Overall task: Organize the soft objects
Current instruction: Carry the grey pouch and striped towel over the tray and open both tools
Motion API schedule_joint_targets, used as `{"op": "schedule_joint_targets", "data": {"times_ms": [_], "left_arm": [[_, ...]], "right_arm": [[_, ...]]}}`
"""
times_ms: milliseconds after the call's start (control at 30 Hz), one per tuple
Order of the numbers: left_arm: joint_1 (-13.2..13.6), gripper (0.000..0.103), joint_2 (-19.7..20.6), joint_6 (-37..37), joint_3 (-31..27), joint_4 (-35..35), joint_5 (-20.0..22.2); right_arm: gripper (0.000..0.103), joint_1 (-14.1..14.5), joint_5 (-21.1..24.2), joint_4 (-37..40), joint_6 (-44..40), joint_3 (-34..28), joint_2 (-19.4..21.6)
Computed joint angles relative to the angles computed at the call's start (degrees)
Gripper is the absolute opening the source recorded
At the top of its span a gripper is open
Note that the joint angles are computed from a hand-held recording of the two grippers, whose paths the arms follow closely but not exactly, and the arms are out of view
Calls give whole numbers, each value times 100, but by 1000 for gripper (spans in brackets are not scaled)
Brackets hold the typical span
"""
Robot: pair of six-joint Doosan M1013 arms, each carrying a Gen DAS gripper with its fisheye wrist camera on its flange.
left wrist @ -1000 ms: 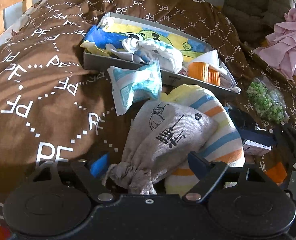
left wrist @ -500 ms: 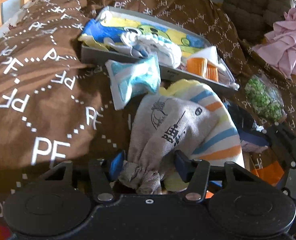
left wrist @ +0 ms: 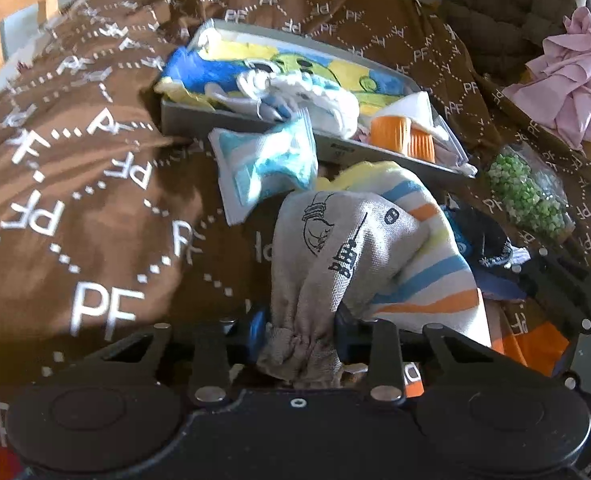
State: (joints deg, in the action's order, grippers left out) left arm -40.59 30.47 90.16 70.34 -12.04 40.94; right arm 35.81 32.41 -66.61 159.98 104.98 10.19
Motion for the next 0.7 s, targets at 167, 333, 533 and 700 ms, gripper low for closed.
{"op": "schedule_joint_targets", "data": {"times_ms": [167,333,533,700], "left_arm": [[-65,35,-182,-413,206,451,-552],[-82,35,-331,-740,420,721,-1160],[-68,35,-344,-747,434,646,-1254],[-78,35,-424,-727,585,594,-1651]], "right_arm": [[46,17,16,20,-66,-14,-3],[32,66,54,-16,-109,-29,-23],[26,195,340,-249,-147,-66,4],[25,381,959,-1072,180,-45,32]]}}
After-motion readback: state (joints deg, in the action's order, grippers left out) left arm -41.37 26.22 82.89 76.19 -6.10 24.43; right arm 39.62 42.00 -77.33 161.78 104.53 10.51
